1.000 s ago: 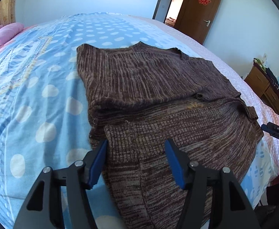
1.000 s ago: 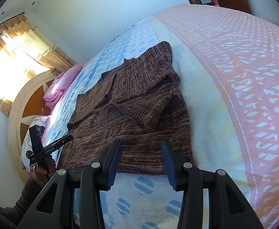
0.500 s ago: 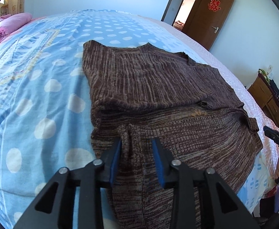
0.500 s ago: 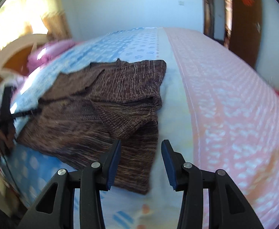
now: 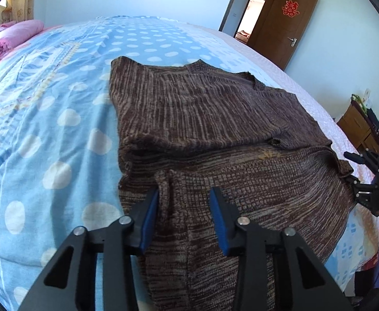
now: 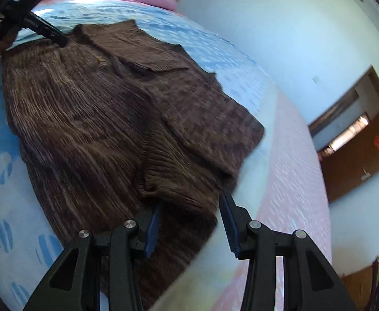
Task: Fold small clothes
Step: 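Grasp the folded sweater edge with the left tool and lift it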
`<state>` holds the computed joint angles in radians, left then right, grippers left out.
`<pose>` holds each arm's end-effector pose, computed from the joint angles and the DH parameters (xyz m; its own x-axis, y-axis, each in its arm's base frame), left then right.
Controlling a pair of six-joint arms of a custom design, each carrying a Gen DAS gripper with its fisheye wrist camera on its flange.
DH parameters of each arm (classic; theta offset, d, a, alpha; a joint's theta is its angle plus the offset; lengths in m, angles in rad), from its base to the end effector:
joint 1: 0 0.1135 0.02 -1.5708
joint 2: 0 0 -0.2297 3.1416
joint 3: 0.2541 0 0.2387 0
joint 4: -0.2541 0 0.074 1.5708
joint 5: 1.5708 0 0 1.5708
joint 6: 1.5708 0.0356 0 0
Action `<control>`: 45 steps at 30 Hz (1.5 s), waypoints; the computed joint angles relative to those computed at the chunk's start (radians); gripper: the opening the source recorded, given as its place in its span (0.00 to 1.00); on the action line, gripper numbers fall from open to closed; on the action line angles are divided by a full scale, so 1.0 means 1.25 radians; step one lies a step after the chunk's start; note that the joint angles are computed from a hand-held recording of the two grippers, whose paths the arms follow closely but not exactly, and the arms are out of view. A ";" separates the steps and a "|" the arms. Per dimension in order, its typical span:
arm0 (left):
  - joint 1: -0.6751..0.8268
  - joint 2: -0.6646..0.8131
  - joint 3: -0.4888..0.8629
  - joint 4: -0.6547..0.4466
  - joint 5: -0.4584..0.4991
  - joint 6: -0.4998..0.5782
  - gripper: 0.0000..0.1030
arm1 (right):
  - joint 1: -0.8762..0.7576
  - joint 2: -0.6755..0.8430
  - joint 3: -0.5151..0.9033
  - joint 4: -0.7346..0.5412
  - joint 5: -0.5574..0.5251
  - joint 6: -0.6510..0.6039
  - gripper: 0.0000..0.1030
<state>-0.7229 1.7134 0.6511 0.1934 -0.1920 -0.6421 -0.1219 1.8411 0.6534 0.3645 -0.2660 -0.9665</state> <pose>0.2204 -0.1854 0.0851 -0.7922 -0.0851 -0.6043 0.1032 0.9573 -0.2700 0.2959 -0.0268 0.0635 -0.3641 -0.7553 -0.5449 -0.6331 0.6299 -0.4499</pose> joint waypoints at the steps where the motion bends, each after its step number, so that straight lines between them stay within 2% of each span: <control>1: -0.002 0.001 0.002 -0.005 -0.006 -0.002 0.34 | 0.011 0.009 0.015 -0.014 0.006 0.012 0.33; 3: -0.009 0.004 0.007 -0.014 -0.026 -0.007 0.23 | 0.012 0.035 0.099 -0.135 -0.002 0.074 0.05; 4: -0.010 0.001 0.001 -0.008 -0.028 -0.011 0.15 | 0.009 0.038 0.110 -0.147 -0.011 0.107 0.05; 5: -0.010 -0.004 -0.007 0.001 -0.025 -0.015 0.14 | -0.009 0.038 0.128 -0.180 -0.043 0.141 0.05; 9: -0.038 -0.019 -0.016 -0.001 -0.065 -0.032 0.11 | -0.109 0.004 0.170 -0.303 -0.205 0.287 0.05; 12: -0.062 -0.054 -0.032 0.000 -0.101 -0.048 0.11 | -0.157 -0.053 0.143 -0.321 -0.276 0.359 0.05; 18: -0.098 -0.166 -0.061 -0.036 -0.177 -0.083 0.11 | -0.152 -0.186 0.043 -0.251 -0.288 0.450 0.05; 24: -0.072 -0.229 -0.025 -0.102 -0.202 -0.071 0.11 | -0.103 -0.222 0.075 -0.234 -0.264 0.522 0.05; 29: 0.010 -0.198 0.059 -0.131 -0.178 -0.022 0.11 | -0.056 -0.135 0.194 -0.211 -0.214 0.580 0.05; 34: 0.094 -0.120 0.155 -0.116 -0.149 0.032 0.11 | -0.010 0.041 0.407 -0.220 -0.155 0.651 0.05; 39: 0.171 0.017 0.270 -0.082 -0.130 0.050 0.11 | 0.030 0.266 0.646 -0.254 -0.079 0.696 0.05; 41: 0.193 0.105 0.334 -0.079 -0.125 0.052 0.11 | 0.038 0.348 0.728 -0.277 -0.059 0.702 0.05; 45: 0.210 0.290 0.475 -0.127 -0.143 0.037 0.11 | 0.055 0.501 0.874 -0.328 0.011 0.694 0.05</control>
<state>-0.4607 2.0764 1.2446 0.0349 -0.3703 -0.5958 -0.0531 2.4667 1.7457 -0.0461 -0.2523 -0.0985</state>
